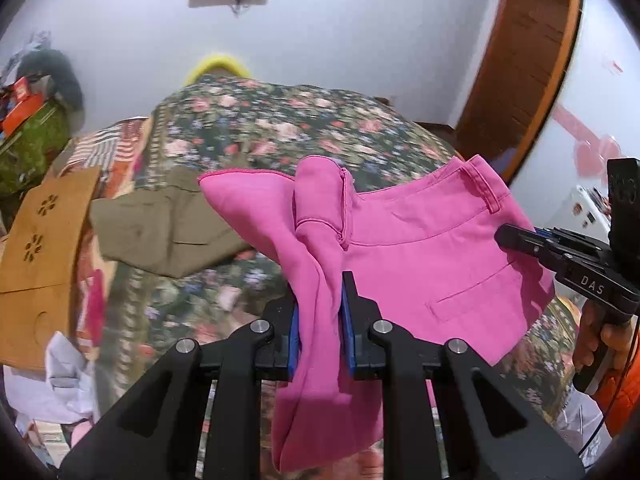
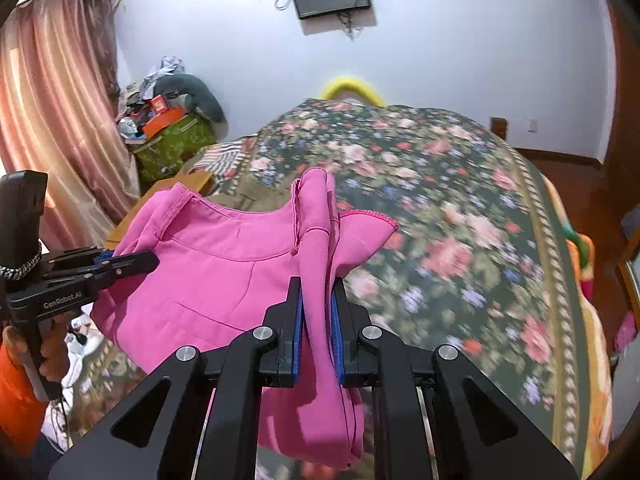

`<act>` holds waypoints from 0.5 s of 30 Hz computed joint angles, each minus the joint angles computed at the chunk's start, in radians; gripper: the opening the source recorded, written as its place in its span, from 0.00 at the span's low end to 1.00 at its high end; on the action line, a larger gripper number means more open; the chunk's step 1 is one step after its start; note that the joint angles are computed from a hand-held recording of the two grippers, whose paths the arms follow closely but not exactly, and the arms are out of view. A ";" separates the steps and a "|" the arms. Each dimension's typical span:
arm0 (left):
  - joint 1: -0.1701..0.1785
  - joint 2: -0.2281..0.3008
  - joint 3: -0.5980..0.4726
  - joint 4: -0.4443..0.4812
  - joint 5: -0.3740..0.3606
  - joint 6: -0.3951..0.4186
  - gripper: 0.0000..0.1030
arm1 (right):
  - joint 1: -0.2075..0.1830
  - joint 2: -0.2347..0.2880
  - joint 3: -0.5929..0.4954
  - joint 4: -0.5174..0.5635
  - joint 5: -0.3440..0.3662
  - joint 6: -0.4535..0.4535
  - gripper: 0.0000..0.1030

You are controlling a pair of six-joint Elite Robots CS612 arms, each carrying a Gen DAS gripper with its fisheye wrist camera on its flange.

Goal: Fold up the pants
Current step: 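Grasp the folded pink pants with the left gripper and lift them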

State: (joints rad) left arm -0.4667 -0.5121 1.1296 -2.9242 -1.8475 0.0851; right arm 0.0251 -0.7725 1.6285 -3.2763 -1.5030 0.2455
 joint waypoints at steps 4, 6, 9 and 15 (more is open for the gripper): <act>0.027 0.028 -0.050 0.029 0.010 -0.008 0.17 | 0.017 0.042 -0.077 0.031 0.016 -0.012 0.10; 0.038 0.042 -0.074 0.041 0.022 -0.005 0.17 | 0.023 0.066 -0.115 0.047 0.026 -0.012 0.10; 0.050 0.064 -0.112 0.051 0.044 0.003 0.17 | 0.031 0.103 -0.178 0.084 0.046 -0.011 0.10; 0.072 0.140 -0.253 0.117 0.079 -0.004 0.17 | 0.046 0.177 -0.323 0.168 0.053 -0.035 0.10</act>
